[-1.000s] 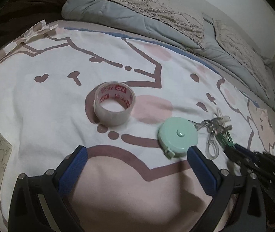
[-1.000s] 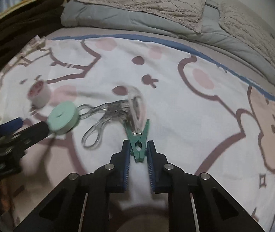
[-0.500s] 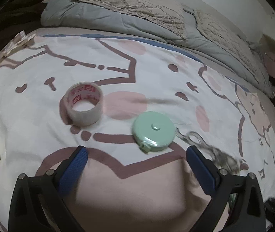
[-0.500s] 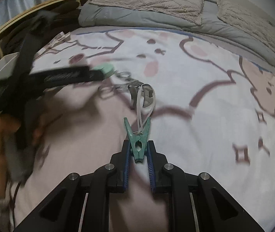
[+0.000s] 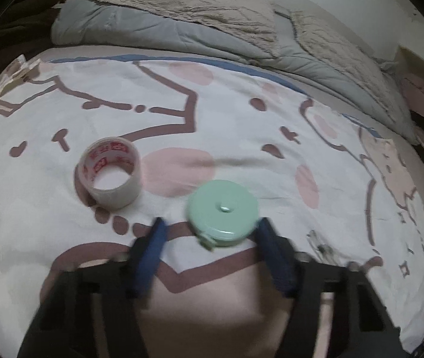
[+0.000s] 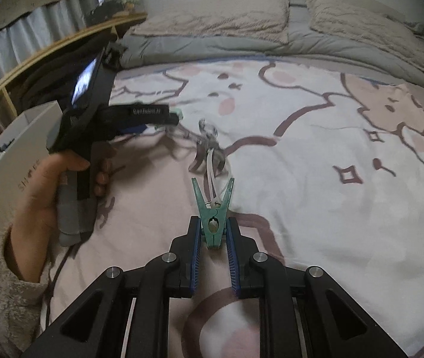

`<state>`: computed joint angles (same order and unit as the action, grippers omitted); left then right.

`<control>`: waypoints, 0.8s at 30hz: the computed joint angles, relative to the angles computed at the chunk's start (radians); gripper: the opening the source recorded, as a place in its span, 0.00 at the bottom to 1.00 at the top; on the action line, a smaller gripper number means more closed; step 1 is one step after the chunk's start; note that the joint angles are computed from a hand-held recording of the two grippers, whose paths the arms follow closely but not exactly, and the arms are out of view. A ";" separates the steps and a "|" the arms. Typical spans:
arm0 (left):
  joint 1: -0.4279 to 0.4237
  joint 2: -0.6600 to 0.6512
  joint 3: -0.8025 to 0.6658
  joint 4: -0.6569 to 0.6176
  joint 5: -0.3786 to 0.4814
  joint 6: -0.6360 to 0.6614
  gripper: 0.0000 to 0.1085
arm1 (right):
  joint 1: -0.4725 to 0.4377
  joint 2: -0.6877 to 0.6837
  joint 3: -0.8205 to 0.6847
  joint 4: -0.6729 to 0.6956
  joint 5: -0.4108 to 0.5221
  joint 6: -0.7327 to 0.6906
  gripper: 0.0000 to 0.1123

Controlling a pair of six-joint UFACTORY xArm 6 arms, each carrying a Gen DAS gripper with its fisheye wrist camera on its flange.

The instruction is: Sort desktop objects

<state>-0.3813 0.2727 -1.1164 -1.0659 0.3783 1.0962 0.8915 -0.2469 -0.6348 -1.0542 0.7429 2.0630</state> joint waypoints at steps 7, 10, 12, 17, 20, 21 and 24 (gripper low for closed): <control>0.003 -0.030 0.029 -0.017 0.011 0.031 0.41 | 0.058 -0.062 0.011 -0.063 0.079 0.108 0.16; 0.006 -0.063 0.065 -0.023 0.015 0.048 0.41 | 0.091 -0.082 0.007 -0.075 0.125 0.134 0.16; 0.017 -0.096 0.102 -0.033 0.021 0.055 0.41 | 0.113 -0.092 0.004 -0.075 0.149 0.149 0.16; 0.038 -0.206 0.213 -0.025 0.016 0.050 0.40 | 0.187 -0.071 -0.038 -0.049 0.211 0.175 0.16; 0.063 -0.302 0.304 -0.034 0.032 0.052 0.40 | 0.222 -0.049 -0.075 0.003 0.244 0.169 0.16; 0.075 -0.333 0.332 -0.032 0.052 0.061 0.40 | 0.231 -0.044 -0.084 0.015 0.248 0.168 0.16; 0.104 -0.431 0.421 -0.022 0.075 0.087 0.40 | 0.270 -0.010 -0.133 0.045 0.292 0.155 0.16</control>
<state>-0.2768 -0.1581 -0.6950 -1.0876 0.4528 1.1828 1.1617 -0.2568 -0.7674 -1.0091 1.0352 2.2177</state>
